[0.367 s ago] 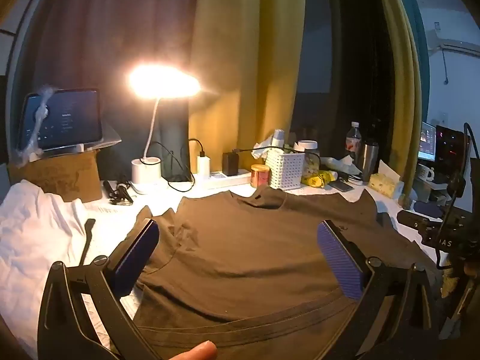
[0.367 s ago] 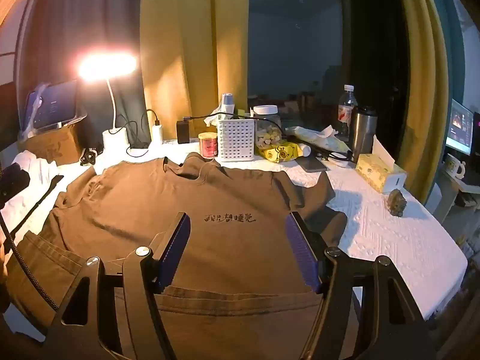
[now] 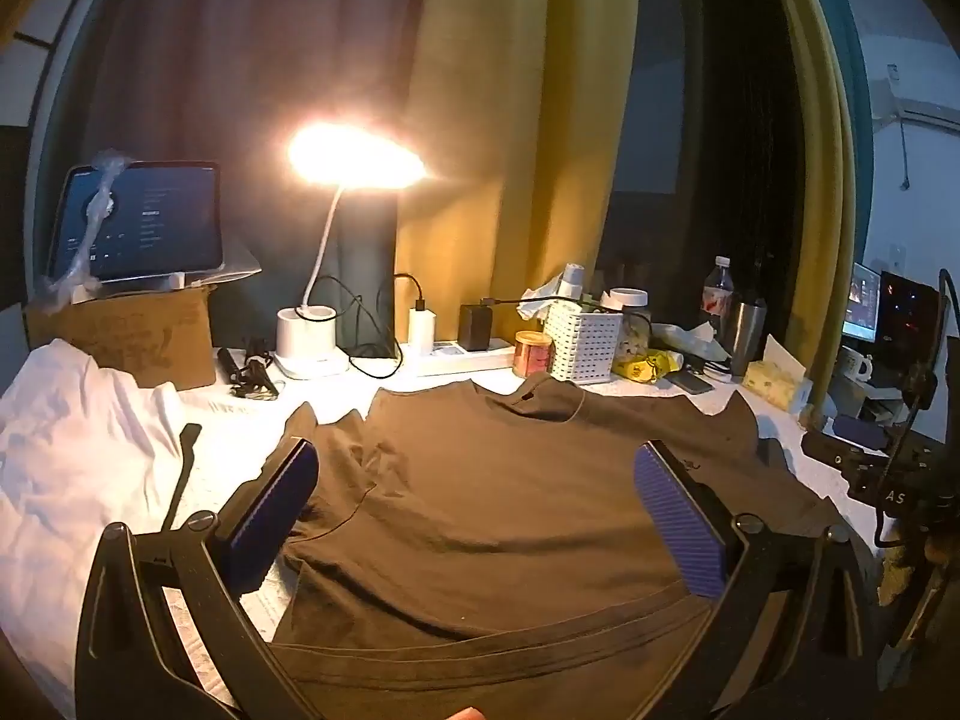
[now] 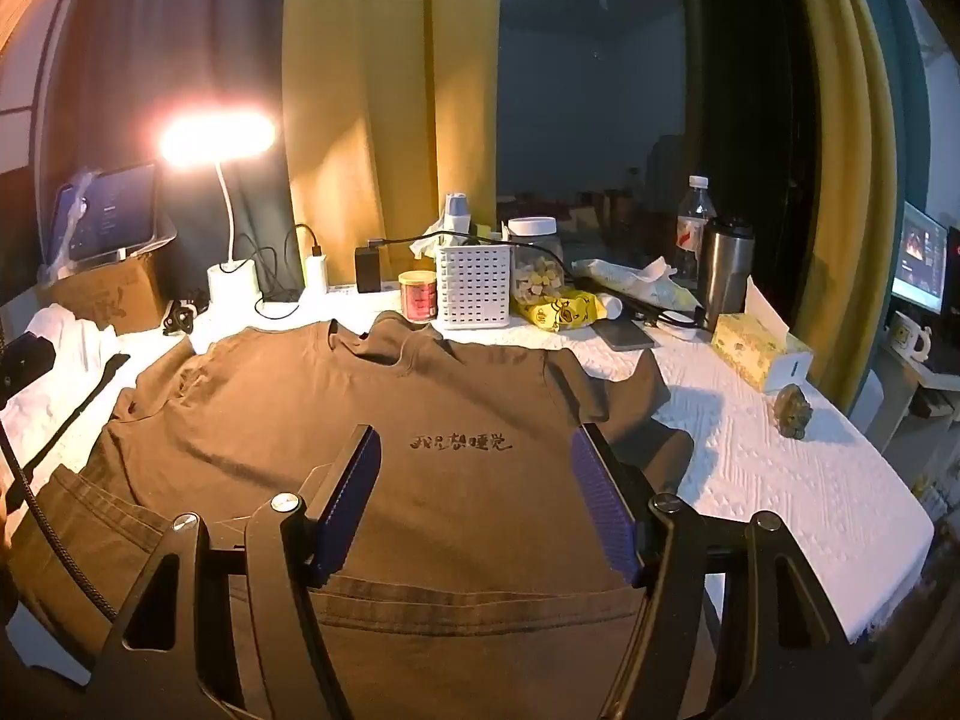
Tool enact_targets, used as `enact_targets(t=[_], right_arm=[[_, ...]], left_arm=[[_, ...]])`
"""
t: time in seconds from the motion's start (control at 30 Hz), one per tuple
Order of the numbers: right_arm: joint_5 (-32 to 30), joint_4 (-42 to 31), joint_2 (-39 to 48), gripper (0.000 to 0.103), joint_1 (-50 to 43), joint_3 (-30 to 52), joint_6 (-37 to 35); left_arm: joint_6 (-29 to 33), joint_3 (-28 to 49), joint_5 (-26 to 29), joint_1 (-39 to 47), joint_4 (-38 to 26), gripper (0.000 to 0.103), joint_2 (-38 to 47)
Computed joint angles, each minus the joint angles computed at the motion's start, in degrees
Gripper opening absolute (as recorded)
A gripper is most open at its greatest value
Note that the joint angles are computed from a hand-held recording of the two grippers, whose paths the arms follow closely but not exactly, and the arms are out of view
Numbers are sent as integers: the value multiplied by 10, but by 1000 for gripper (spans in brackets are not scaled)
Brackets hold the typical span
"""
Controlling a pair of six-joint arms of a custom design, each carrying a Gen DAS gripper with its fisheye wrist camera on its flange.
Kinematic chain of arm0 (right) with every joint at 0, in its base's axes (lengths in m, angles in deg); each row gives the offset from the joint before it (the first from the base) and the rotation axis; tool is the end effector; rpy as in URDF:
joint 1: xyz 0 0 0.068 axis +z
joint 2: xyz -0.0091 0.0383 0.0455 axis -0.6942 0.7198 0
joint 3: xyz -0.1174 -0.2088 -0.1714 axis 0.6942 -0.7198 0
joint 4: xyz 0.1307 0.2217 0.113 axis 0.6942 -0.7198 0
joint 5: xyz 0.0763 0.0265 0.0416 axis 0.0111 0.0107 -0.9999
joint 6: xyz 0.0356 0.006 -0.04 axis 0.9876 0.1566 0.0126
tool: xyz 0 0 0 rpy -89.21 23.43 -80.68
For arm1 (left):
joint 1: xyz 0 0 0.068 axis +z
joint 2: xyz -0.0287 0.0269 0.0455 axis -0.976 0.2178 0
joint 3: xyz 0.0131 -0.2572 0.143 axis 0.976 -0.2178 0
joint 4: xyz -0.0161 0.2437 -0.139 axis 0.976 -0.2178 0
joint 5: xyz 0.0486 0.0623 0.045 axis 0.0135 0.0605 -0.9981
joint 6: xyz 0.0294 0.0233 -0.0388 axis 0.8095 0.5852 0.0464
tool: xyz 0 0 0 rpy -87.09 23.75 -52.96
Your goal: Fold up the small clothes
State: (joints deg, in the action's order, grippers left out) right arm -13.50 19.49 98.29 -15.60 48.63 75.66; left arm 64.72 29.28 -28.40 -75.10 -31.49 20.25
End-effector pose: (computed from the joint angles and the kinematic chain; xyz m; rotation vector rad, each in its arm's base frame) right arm 0.2029 0.0948 0.1970 -0.1268 2.0397 0.0120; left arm 0.1930 -0.0003 0.1978 0.0531 1.8979 -0.2355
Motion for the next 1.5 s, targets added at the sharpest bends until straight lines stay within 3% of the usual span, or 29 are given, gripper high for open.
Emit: enact_targets(t=[0.07, 0.13, 0.57, 1.5], right_arm=[[0, 10, 7, 69, 0, -5, 1], [1, 20, 13, 69, 2, -9, 1], [9, -14, -13, 69, 9, 3, 0], [7, -13, -13, 69, 7, 2, -2]], left_arm=[[7, 2, 24, 23, 0, 103, 8], [-10, -11, -12, -5, -6, 103, -20], [-35, -24, -66, -48, -23, 103, -62], [-42, -30, -83, -68, -29, 103, -98]])
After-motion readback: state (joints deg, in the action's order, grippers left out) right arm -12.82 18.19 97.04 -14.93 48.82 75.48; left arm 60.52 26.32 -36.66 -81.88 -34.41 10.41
